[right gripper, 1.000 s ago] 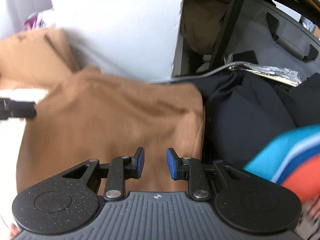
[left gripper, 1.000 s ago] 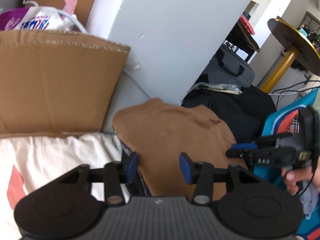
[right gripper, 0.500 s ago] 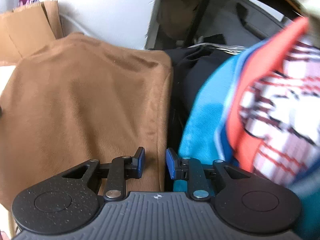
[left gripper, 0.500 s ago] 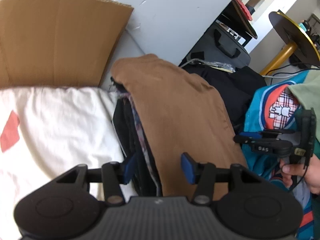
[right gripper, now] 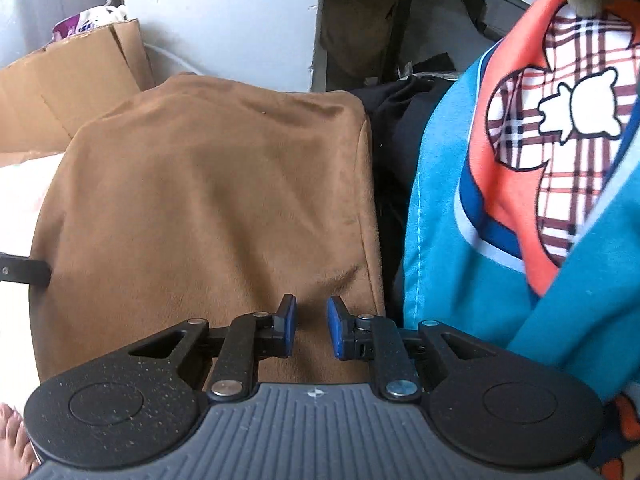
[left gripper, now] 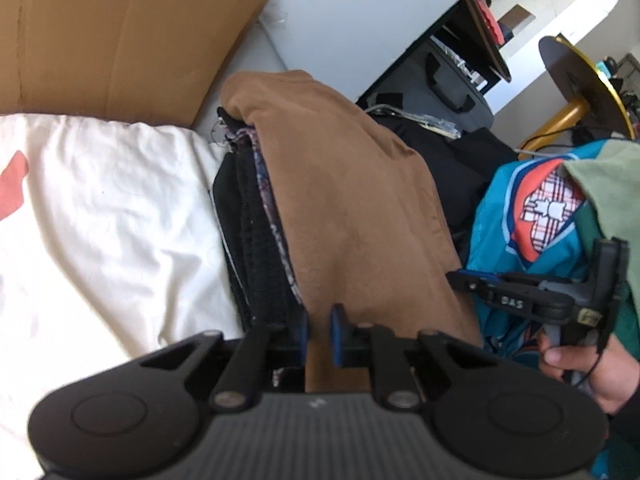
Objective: Fold clothes
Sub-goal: 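Press the placed shirt flat on the pile with both open tools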
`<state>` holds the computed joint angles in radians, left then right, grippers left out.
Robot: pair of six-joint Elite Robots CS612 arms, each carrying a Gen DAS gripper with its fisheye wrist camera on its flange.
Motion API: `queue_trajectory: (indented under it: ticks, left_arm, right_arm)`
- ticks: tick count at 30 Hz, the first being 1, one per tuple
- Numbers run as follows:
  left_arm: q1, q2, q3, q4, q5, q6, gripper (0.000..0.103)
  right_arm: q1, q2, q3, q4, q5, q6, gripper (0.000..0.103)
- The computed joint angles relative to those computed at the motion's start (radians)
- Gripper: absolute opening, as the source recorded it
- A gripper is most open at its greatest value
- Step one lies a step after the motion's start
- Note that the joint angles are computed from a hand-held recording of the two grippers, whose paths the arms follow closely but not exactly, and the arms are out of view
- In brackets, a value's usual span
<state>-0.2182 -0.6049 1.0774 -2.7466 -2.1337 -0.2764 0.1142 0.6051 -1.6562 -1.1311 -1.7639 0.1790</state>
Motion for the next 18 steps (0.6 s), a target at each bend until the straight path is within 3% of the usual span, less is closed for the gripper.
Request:
queue_trajectory:
  ticks: [9, 13, 18]
  left_arm:
    - [0.005, 0.003, -0.008, 0.015, -0.010, -0.004, 0.010]
    - [0.010, 0.007, -0.001, -0.001, -0.040, -0.070, 0.017]
    - [0.010, -0.010, 0.034, 0.028, -0.060, -0.051, 0.024]
  right_arm:
    - [-0.009, 0.004, 0.008, 0.019, -0.058, 0.024, 0.017]
    - [-0.012, 0.010, -0.019, 0.057, -0.070, 0.053, 0.018]
    - [-0.012, 0.019, -0.073, 0.063, -0.042, 0.090, 0.017]
